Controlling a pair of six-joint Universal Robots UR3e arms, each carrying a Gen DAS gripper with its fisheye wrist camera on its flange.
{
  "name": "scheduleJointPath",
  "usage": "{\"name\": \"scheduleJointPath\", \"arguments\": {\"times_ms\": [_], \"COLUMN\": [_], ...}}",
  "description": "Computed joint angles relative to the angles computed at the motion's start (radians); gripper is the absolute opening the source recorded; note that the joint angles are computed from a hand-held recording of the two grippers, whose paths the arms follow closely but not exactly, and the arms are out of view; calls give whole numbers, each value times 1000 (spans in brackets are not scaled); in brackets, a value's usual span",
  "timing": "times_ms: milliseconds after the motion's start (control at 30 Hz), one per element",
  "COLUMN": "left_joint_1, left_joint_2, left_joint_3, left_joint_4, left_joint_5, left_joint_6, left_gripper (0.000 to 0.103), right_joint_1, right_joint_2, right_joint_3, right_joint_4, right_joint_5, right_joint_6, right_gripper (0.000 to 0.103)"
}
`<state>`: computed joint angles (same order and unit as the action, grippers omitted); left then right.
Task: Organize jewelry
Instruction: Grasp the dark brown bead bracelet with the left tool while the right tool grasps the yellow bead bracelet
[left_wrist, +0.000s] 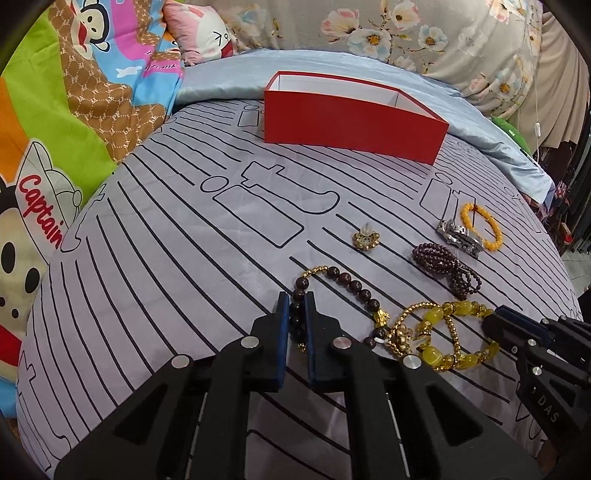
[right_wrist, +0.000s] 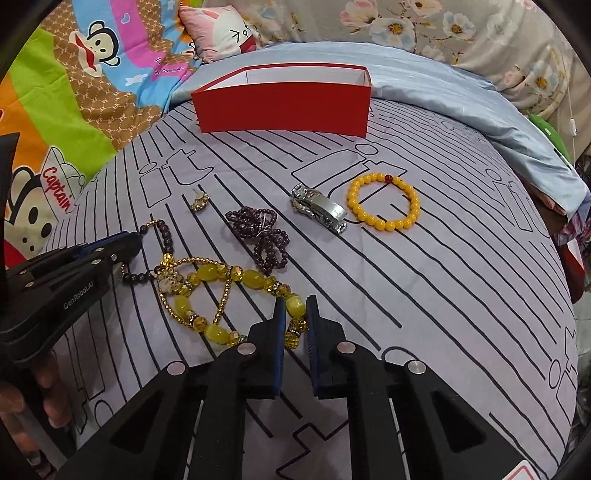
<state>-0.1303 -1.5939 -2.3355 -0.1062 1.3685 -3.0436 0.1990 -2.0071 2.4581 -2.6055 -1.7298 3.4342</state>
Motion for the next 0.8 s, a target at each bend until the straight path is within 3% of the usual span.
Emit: {"name": "scheduleJointPath", "arguments": {"times_ms": [133, 400, 800], "left_joint_1": [4, -9, 56], "left_joint_2": [0, 10, 266], "left_joint_3": [0, 0, 26], "left_joint_4": [0, -11, -253], "left_joint_5": [-5, 15, -102], "left_joint_6": [0, -6, 19], "left_gripper": [8, 8, 8], "right_joint_1": [-59, -78, -180], "right_joint_2": [-97, -237, -400], "right_joint_3": [31, 4, -144], "right_joint_4": [54, 166, 357], "right_joint_5": [70, 95, 159], "right_joint_6": [-2, -12, -69], "right_gripper": [10, 10, 10]}}
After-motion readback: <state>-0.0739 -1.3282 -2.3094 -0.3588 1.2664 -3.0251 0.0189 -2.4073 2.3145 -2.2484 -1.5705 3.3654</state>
